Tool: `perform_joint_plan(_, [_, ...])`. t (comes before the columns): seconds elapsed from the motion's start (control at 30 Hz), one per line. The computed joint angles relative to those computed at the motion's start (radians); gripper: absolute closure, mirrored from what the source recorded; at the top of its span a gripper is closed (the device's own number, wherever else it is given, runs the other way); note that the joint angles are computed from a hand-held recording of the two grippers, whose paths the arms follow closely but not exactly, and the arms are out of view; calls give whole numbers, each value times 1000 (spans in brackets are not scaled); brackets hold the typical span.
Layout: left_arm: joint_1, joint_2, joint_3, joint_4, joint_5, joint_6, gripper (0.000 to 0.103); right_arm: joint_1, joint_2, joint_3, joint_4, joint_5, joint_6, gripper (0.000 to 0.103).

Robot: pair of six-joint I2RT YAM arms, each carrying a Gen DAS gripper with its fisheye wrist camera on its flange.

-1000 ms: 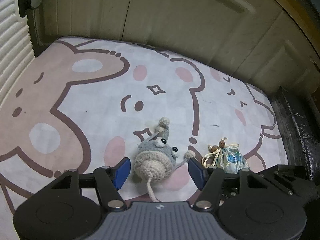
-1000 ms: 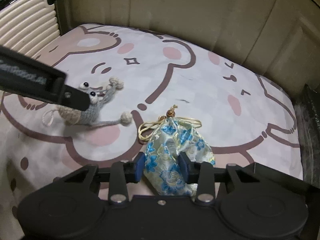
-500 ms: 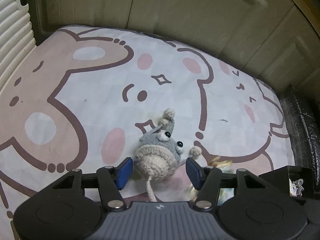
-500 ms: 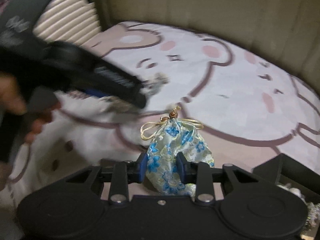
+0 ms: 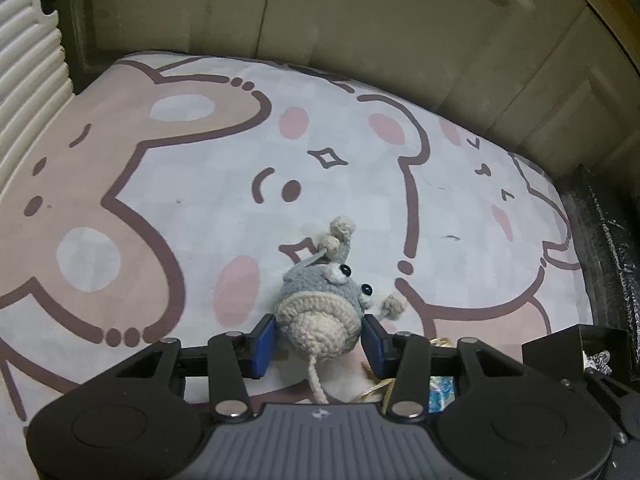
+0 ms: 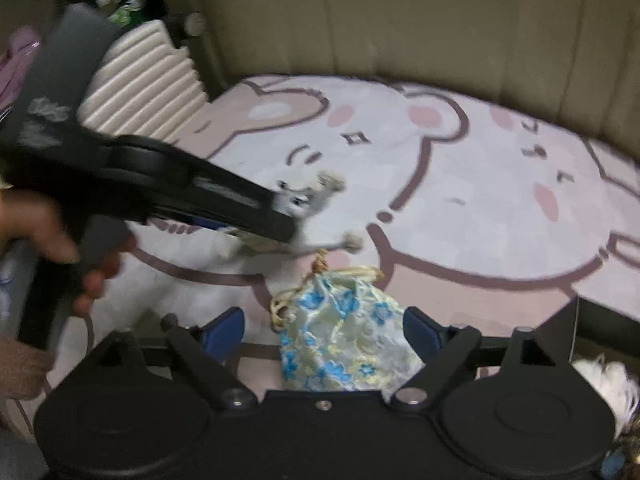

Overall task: Organize objects
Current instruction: 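Move the right tool to the floral pouch while the left tool approaches the grey mouse doll, then close the right tool on the floral pouch while the left tool grasps the grey mouse doll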

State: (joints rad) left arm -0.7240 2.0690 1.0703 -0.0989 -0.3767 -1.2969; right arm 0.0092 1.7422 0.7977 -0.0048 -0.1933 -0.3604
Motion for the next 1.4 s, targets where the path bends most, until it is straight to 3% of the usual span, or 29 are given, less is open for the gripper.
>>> perform_joint_plan(0.17, [5, -44, -56, -12, -10, -13, 56, 26, 84, 55, -26, 105, 19, 14])
perform_joint_plan(0.4, [15, -80, -113, -25, -5, -43, 56, 50, 111, 76, -104, 92, -46, 8])
perform_joint_plan(0.63, [9, -59, -82, -59, -3, -19, 56, 91, 131, 72, -55, 188, -31, 13])
perform_joint_plan(1.13, [16, -35, -58, -73, 5, -10, 55, 109, 114, 98, -97, 187, -60, 20])
perform_joint_plan(1.4, [-15, -91, -63, -132, -65, -32, 55, 128, 42, 53, -21, 228, -5, 20])
